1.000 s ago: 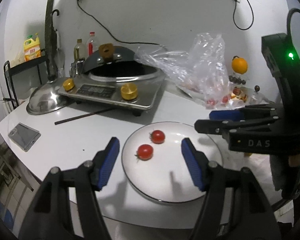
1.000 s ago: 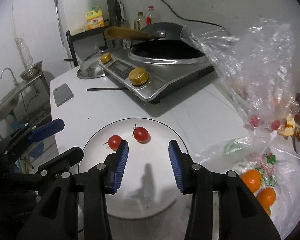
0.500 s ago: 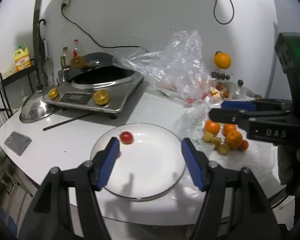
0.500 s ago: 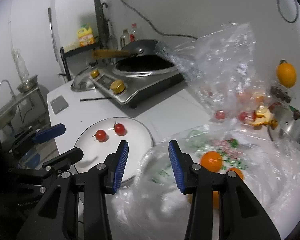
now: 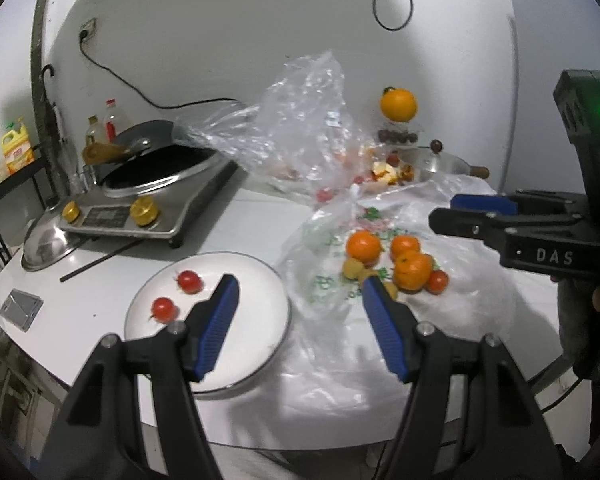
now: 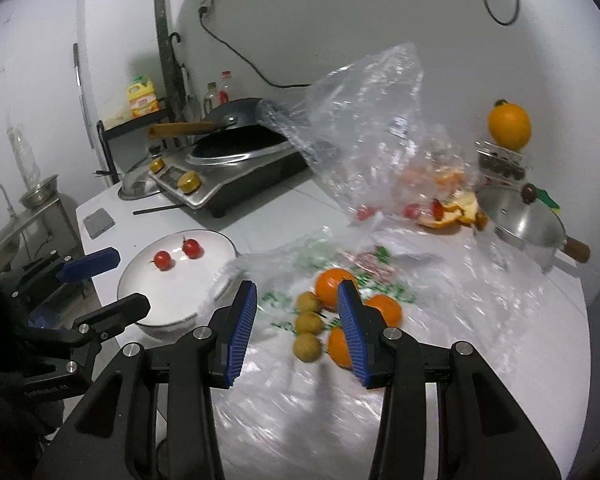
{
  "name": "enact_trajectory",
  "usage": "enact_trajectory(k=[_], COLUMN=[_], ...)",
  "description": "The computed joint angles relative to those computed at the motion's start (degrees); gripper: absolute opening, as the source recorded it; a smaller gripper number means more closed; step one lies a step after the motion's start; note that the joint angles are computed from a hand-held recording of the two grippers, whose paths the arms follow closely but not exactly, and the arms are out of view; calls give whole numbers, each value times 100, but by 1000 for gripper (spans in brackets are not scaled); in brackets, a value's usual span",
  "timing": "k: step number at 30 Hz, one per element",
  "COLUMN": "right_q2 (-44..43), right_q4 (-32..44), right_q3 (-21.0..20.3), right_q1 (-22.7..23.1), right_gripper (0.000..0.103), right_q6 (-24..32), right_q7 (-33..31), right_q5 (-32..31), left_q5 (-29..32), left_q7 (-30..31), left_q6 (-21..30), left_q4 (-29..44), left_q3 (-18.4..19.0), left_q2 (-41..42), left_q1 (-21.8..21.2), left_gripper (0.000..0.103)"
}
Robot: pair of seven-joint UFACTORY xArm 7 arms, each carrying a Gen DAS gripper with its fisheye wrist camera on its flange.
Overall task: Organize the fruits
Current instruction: 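Move both open grippers back to the fruit pile on the bag, then grasp a cherry tomato with the right gripper while the left gripper grasps a large orange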
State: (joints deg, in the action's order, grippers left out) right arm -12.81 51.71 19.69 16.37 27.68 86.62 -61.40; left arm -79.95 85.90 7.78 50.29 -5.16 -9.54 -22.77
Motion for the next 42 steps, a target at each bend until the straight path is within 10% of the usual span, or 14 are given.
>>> enact_trajectory(k=[26, 42], right_q2=[-755, -29], right_q4=[-1428, -1233], right_q3=[462, -44], right_q1=[-1098, -810], right_gripper=[44, 44], right_q6=[-1015, -1144], right_q7=[-101, -589], right_q5=[584, 707], left_q5=[1715, 2400], left_q7=[-1854, -2406], left_q6=[-238, -169], left_q4=[-24, 217], left_q3=[-226, -553], left_q2=[438, 920], left_q1=[-509, -203], left_gripper=[66, 70])
